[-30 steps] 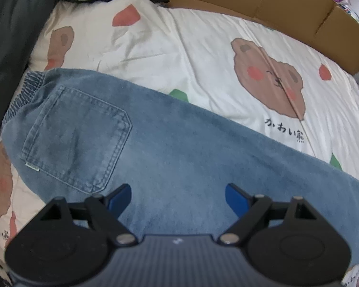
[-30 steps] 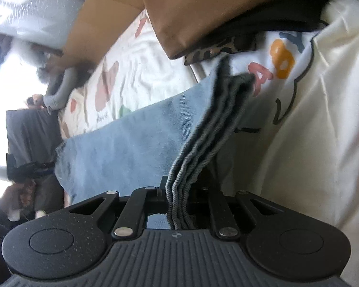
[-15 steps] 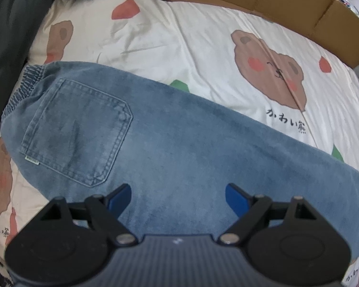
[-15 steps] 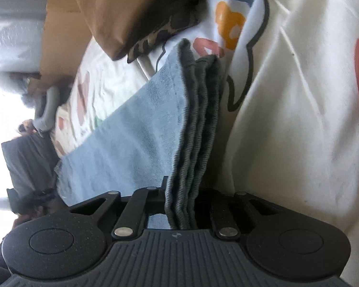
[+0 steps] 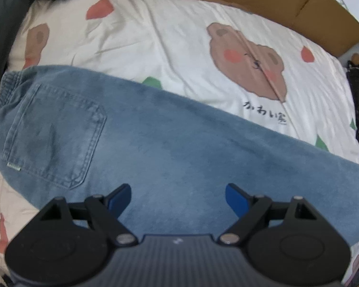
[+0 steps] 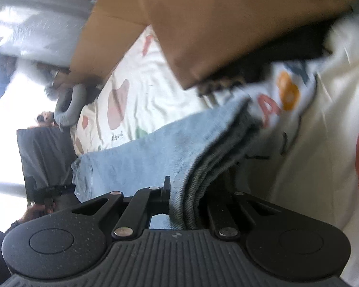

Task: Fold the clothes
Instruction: 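Lift the held hem with the right gripper and fold it toward the waistband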

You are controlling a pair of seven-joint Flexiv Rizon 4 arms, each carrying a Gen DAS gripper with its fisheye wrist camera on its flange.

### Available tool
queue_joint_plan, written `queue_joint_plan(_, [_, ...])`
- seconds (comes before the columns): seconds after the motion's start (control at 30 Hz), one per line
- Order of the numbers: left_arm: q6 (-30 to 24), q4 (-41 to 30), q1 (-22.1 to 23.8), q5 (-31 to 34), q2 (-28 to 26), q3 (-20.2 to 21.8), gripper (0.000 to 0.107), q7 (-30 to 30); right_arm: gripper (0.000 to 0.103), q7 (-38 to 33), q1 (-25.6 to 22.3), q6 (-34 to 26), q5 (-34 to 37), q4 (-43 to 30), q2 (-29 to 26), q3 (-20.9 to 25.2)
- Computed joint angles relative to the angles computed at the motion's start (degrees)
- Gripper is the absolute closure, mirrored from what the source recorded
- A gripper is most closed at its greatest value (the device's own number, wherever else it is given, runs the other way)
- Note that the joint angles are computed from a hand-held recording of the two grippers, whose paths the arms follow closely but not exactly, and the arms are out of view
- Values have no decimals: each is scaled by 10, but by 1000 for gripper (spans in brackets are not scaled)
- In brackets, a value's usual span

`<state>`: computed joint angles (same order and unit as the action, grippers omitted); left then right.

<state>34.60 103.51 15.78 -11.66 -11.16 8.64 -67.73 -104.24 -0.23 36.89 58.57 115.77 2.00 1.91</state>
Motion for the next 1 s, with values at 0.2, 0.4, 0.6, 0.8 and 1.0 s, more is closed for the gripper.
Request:
queue_joint_plan(0.2, [11,4,-4,-28,-4,-9,19,3,98,26,16,-35,-53,-57,22,0])
queue_joint_plan(0.4, [15,21,-7,-49,-3,-13,19,17,98,36,32,-57,-73,-128,27,-6])
queue_joint_plan(0.6, [17,41,-11,-68,-3,-14,19,21,98,70,40,-68,-107,-194,15,-5])
queue_joint_plan(0.8, [20,55,-12,-84,-4,-16,19,26,98,99,41,-83,-157,-258,-11,0])
queue_joint_plan(1.0, [26,66,-13,-111,-5,-22,19,49,98,117,32,-93,-207,-313,-39,5])
